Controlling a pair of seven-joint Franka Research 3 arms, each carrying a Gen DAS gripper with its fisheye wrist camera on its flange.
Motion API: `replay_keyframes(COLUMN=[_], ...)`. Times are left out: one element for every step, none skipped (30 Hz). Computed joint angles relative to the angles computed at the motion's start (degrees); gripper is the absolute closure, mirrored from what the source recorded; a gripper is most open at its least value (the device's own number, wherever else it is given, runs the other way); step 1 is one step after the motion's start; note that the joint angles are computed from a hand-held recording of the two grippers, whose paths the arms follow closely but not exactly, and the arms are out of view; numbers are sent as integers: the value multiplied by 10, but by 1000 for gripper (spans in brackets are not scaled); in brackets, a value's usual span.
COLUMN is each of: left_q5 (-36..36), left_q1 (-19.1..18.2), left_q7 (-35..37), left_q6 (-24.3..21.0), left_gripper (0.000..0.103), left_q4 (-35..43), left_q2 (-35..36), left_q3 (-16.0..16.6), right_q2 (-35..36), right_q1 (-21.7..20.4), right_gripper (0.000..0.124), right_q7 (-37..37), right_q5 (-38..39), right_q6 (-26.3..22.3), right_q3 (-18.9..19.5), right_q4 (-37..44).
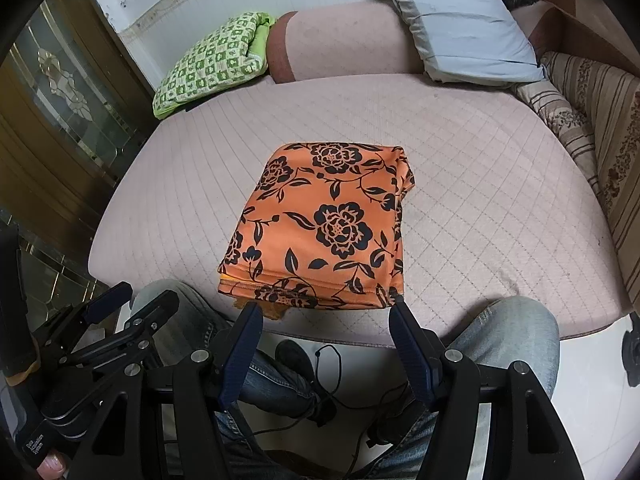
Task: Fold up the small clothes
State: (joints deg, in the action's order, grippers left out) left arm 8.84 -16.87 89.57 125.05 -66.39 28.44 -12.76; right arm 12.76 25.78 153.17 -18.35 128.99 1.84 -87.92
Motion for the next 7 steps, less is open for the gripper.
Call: replay_keyframes(left_q5=[1, 2, 4, 5, 4, 2, 2], left_q1=[-1, -1, -1, -1, -1, -2, -4], left_q7=[1, 3, 4, 4, 7, 10, 12], left_q6=[0, 5, 8, 14, 14, 6, -1], left_gripper=[40, 40, 40, 40, 40, 40, 40], left_q4=[3, 2, 2, -1, 4, 16, 30], left_q2=[2, 3, 4, 4, 8, 16, 26], left_q3=[0, 0, 1, 1, 0, -2, -1], right_q2=[1, 1, 3, 3, 3, 3, 2], right_q1=[-1, -2, -3, -3, -4, -5, -8], right_gripper=[60, 60, 60, 60, 60, 60, 60], right_q7=[-2, -3, -6, -5, -6, -5, -7], right_q5=[2, 4, 7, 8, 9, 11, 14], right_q6=[1, 3, 4, 6, 10, 16, 22], right_q3=[0, 0, 0, -1, -1, -2, -3], right_q4=[0, 0, 0, -1, -3, -7, -11])
